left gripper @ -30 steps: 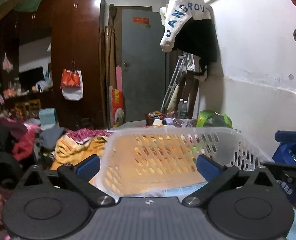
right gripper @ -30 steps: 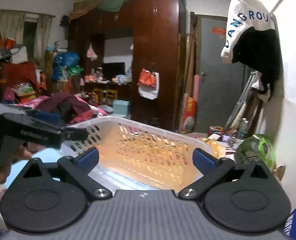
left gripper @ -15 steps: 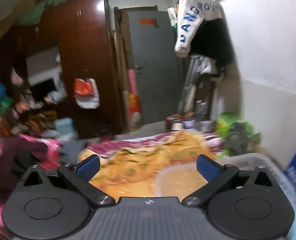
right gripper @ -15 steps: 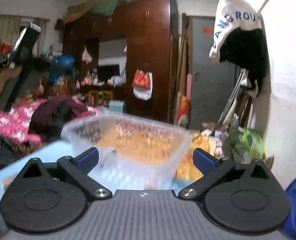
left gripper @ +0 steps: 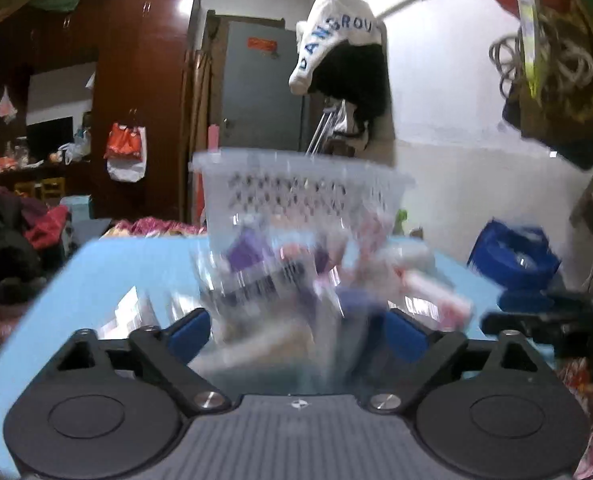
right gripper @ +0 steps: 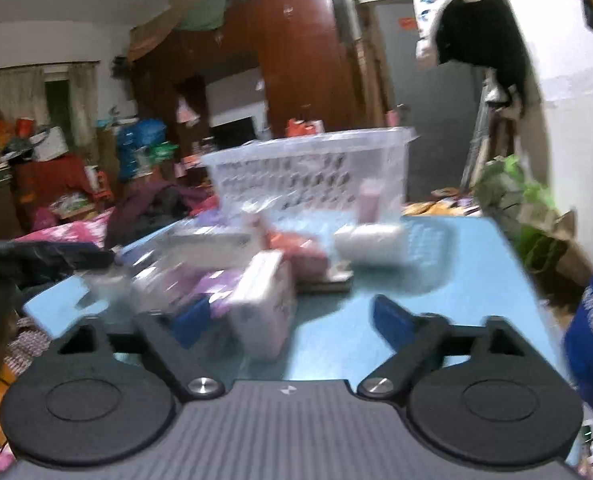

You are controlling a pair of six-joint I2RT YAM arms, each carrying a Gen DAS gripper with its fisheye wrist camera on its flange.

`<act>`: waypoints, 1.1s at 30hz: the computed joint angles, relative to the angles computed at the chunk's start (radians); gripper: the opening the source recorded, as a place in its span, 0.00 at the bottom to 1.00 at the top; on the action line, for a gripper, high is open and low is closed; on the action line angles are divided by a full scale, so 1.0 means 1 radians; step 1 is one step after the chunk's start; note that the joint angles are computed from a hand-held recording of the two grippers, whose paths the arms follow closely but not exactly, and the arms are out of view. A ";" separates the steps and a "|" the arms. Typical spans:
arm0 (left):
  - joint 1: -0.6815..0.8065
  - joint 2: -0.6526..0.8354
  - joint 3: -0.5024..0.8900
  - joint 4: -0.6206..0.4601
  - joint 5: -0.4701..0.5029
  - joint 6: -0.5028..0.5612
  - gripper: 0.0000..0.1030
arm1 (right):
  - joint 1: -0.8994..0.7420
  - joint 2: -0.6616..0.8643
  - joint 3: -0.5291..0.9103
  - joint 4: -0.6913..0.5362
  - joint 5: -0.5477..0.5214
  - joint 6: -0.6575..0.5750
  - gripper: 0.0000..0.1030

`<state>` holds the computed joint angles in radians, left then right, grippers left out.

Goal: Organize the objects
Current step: 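Move both tools back down to the pile of boxes, then grasp tall white-blue box with left tool while right tool grasps small white box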

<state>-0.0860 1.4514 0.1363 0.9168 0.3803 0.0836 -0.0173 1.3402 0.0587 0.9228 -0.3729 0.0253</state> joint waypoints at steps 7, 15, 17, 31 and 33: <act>-0.079 0.157 -0.008 0.209 -0.114 -0.005 0.81 | 0.104 0.079 0.069 -0.022 0.121 -0.058 0.58; -0.210 0.286 0.005 0.390 -0.300 0.011 0.74 | 0.121 0.152 0.031 0.090 0.127 -0.048 0.42; -0.228 0.280 -0.002 0.406 -0.322 0.026 0.72 | 0.131 0.168 -0.001 0.140 0.131 -0.041 0.40; -0.206 0.261 0.063 0.258 -0.216 0.006 0.48 | 0.115 0.156 -0.020 0.139 0.123 -0.041 0.39; -0.218 0.270 0.054 0.283 -0.223 0.013 0.45 | 0.103 0.162 -0.016 0.140 0.099 -0.038 0.34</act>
<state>-0.3039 1.7209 0.1902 1.2000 0.1569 0.0969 0.0861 1.5024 0.0423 1.0632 -0.2740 -0.0123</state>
